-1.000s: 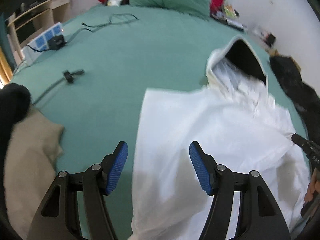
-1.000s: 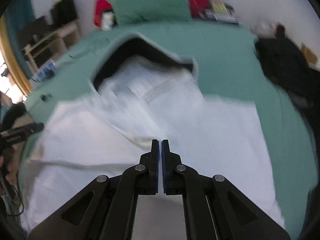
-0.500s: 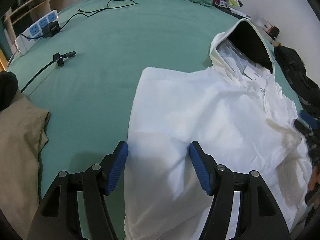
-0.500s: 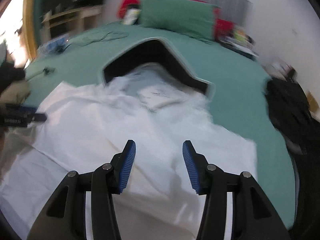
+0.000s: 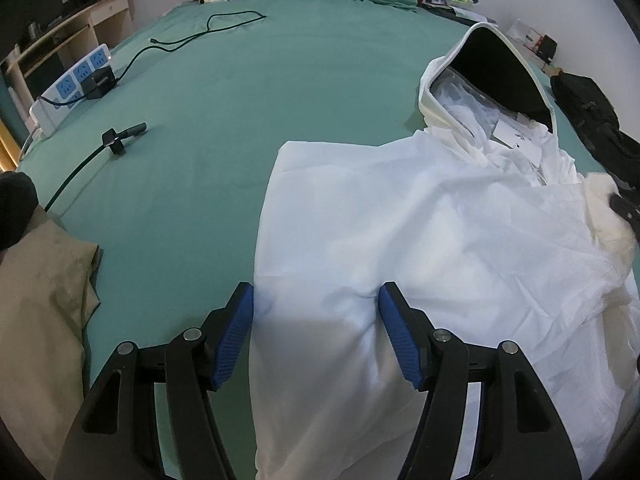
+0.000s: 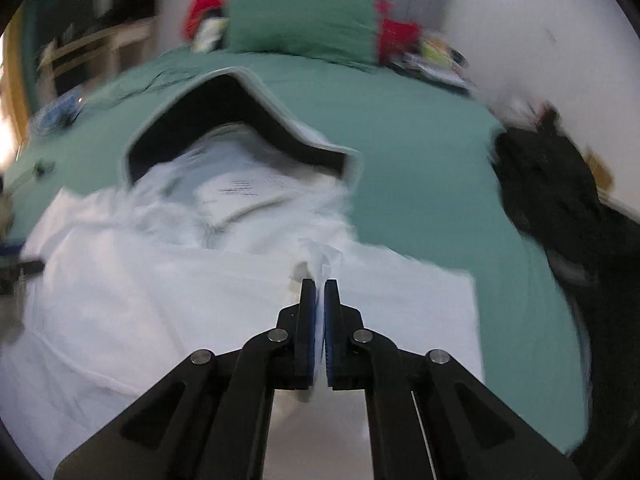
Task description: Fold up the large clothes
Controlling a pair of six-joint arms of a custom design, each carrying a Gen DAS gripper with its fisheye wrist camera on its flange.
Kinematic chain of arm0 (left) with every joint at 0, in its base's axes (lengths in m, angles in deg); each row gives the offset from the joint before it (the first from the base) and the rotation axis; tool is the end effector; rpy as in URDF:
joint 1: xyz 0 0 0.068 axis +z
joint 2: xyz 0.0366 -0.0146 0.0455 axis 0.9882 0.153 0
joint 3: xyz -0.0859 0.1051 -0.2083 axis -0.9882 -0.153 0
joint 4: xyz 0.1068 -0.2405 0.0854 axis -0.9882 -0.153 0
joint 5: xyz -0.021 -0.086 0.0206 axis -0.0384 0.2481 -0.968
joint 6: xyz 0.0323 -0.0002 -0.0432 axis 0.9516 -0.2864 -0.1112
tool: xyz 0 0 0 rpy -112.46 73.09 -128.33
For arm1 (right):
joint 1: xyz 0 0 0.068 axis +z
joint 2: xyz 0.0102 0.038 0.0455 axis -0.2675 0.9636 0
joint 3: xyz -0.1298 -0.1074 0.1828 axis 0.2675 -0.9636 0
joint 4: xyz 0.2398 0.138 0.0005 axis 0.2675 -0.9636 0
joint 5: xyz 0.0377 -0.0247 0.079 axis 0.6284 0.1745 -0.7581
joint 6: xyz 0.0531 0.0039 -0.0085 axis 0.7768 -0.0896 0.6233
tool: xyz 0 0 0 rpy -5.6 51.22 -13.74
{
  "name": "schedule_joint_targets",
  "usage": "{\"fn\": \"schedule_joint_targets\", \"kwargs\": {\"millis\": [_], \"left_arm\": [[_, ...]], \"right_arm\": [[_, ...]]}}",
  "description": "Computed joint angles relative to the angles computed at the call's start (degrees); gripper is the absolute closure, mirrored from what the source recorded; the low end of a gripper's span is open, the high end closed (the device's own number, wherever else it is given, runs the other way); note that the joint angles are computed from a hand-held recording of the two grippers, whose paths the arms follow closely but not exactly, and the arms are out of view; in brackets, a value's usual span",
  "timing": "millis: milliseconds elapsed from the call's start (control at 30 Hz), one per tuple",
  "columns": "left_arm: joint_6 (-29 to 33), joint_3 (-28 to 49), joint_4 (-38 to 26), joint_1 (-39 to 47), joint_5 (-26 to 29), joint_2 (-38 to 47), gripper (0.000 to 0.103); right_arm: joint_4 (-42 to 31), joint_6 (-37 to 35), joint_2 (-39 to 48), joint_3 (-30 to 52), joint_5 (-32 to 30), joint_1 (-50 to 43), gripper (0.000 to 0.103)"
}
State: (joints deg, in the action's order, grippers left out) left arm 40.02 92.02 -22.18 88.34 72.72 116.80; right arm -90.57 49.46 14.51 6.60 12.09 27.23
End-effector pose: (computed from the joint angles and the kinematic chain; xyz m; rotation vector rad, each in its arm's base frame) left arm 0.2044 0.0199 0.1870 0.1463 2.6212 -0.0976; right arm 0.1869 0.1492 0.2037 -0.0705 2.4023 -0.0855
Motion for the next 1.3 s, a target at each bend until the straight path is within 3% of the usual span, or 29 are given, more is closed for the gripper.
{"fn": "schedule_joint_targets", "kwargs": {"millis": [167, 333, 433, 467, 533, 567, 600, 667, 733, 833, 1033, 1267, 1300], "left_arm": [[-0.5, -0.4, 0.4, -0.7, -0.5, -0.3, 0.034], [1.3, 1.3, -1.0, 0.9, 1.6, 1.4, 0.034], [-1.5, 1.6, -1.2, 4.0, 4.9, -0.2, 0.034], [-2.2, 1.8, -1.4, 4.9, 6.4, -0.5, 0.034], [-1.9, 2.3, -1.7, 5.3, 8.1, 0.1, 0.034], [-1.3, 2.3, -1.6, 4.1, 6.6, 0.6, 0.034], [-0.4, 2.0, -0.9, 2.6, 4.0, 1.1, 0.034], [1.2, -0.4, 2.7, 0.1, -1.8, -0.9, 0.034], [1.8, -1.1, 5.9, -0.6, -5.5, -2.1, 0.034], [0.7, 2.7, 4.5, 4.1, -0.2, 0.4, 0.034], [-0.1, 4.7, 7.0, 9.2, 1.1, 4.7, 0.034], [1.2, 6.8, 7.6, 11.9, 1.3, 9.1, 0.034], [1.5, 7.3, 7.3, 12.4, 1.9, 9.8, 0.034]], "right_arm": [[-3.6, 7.5, -12.6, -11.3, -6.3, -8.6, 0.099], [-8.4, 13.8, -18.7, -16.0, -2.3, -3.9, 0.095], [-9.3, 15.9, -19.5, -15.5, -0.3, -2.4, 0.092], [-8.0, 15.1, -20.7, -16.1, 0.8, -2.2, 0.089], [-8.3, 15.3, -21.8, -16.1, 3.7, 0.9, 0.073], [-8.4, 14.1, -21.2, -16.3, 3.5, 0.5, 0.054], [-6.9, 11.9, -17.7, -15.6, 1.1, -2.2, 0.045], [-6.5, 10.4, -14.6, -14.6, -2.9, -6.8, 0.044], [-9.0, 10.7, -14.5, -12.3, 0.8, -6.7, 0.044], [-6.4, 4.3, -11.3, -7.8, 7.0, -6.0, 0.038], [15.2, -19.4, 10.4, 7.1, -2.8, -9.4, 0.035], [15.5, -32.7, 39.5, 36.0, -4.0, -6.4, 0.036], [15.0, -33.0, 41.3, 37.6, -4.6, -6.5, 0.047]]}}
